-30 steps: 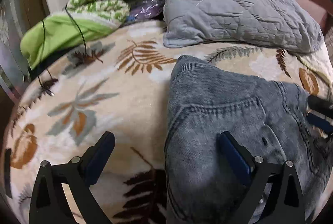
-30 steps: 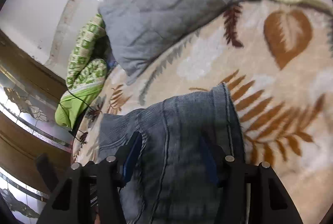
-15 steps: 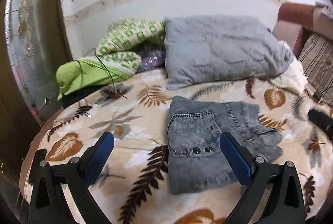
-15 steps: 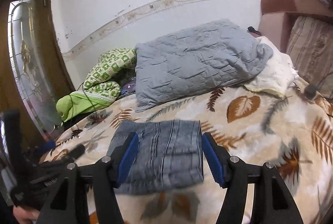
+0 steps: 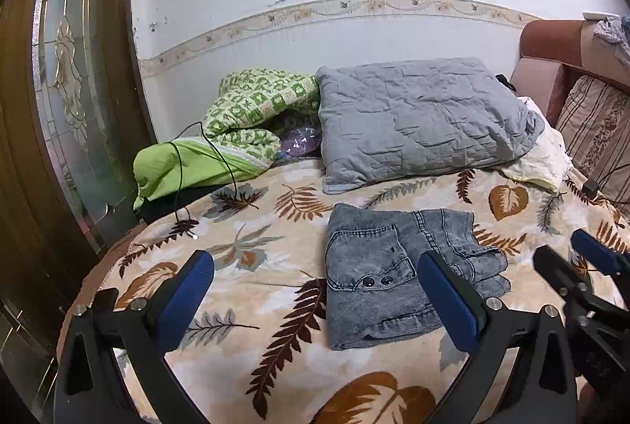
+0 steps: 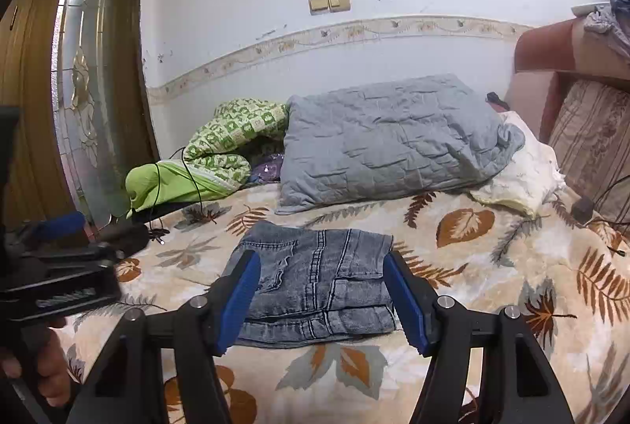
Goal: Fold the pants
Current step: 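Lift both grippers up off the folded jeans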
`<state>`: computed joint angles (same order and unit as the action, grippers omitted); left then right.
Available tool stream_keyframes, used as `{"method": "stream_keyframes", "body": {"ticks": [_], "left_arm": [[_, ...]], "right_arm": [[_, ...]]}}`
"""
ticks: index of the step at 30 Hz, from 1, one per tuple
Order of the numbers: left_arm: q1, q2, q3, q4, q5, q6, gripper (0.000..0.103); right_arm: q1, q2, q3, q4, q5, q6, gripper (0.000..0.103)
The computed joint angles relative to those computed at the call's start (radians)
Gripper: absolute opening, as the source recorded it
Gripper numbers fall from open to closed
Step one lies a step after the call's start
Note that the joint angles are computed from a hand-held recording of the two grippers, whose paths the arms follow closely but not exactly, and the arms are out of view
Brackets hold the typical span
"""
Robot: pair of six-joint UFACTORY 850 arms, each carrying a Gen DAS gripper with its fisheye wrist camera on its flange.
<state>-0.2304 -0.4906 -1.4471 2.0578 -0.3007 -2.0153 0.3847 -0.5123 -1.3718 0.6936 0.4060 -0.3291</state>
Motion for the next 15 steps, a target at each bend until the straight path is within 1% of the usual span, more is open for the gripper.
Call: {"method": "stream_keyframes", "body": {"ticks": [2, 8, 15], "left_arm": [[-0.001, 0.007, 0.006, 0.001, -0.004, -0.001, 0.103], [0.002, 0.019, 0.01, -0.01, -0.011, -0.01, 0.103], [0.018, 0.023, 0.009, 0.024, 0.012, -0.068, 0.103]], "right_arm": [[-0.001, -0.007, -0.009, 0.029, -0.006, -0.029, 0.068], [-0.001, -0.001, 0.002, 0.033, 0.01, -0.032, 0.068], [0.007, 0.004, 0.009, 0.023, 0.029, -0.05, 0.068]]}}
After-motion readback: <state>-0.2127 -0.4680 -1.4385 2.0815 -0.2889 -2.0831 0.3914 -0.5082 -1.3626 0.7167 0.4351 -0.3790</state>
